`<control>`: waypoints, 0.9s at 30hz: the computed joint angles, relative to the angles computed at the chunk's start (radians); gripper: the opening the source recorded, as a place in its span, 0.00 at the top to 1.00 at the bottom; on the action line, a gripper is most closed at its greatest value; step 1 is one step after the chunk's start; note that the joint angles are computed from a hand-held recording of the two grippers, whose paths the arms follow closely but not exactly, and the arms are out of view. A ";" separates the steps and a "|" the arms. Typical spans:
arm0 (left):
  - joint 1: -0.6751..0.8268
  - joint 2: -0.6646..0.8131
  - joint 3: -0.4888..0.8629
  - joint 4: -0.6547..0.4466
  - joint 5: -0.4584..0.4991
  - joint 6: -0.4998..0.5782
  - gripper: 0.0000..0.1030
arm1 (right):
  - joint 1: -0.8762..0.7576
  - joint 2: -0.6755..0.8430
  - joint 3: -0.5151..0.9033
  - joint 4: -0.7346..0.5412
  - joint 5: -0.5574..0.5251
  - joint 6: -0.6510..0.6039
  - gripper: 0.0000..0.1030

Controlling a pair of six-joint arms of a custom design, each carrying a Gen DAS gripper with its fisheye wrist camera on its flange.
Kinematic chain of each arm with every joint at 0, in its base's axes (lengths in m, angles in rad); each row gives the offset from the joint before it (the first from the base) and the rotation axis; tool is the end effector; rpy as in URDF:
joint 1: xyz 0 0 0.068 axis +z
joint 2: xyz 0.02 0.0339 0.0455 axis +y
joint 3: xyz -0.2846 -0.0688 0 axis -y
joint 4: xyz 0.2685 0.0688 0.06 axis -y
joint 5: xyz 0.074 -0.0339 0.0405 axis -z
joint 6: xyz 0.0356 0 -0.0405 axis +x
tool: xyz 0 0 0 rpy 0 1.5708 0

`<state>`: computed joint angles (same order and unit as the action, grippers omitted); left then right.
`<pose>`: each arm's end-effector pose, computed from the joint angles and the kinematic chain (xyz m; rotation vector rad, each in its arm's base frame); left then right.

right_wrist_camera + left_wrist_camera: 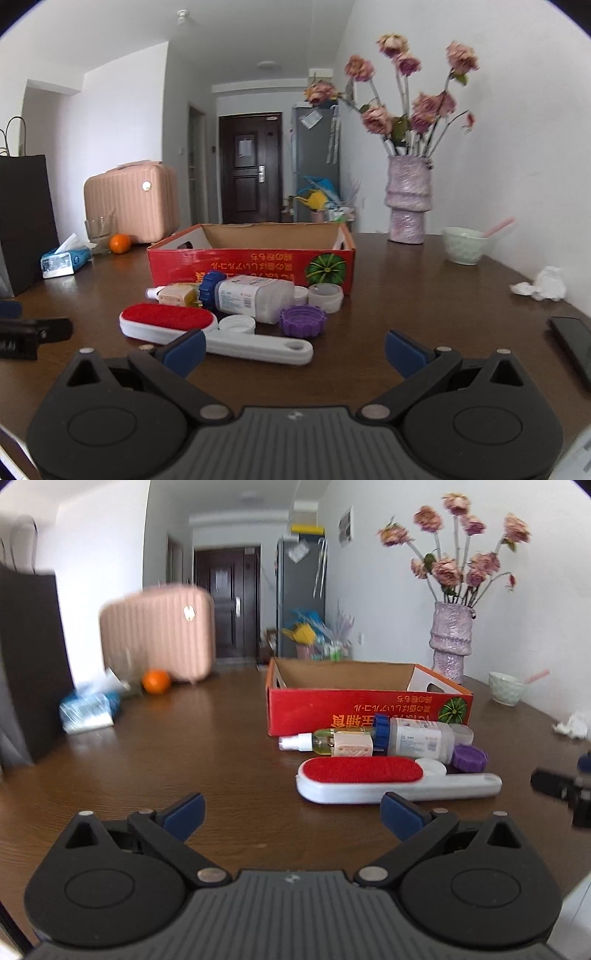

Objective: Organize rigid objects
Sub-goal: 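Grasp the red-and-white lint brush with the left gripper while the right gripper grasps a white cap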

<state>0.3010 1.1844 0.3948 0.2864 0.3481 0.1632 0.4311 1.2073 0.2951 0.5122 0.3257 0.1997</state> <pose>0.2314 0.0591 0.1769 0.0707 2.0408 -0.0714 0.2135 0.0857 0.1619 -0.0141 1.9498 0.0958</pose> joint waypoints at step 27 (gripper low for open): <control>-0.005 0.498 0.473 -0.272 0.223 -0.097 0.47 | -0.266 0.360 0.336 -0.225 -0.393 0.193 0.87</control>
<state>0.2960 1.6828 0.8682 0.0141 0.5714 0.0662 0.1646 1.5677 0.6313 0.2874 -0.0675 0.3924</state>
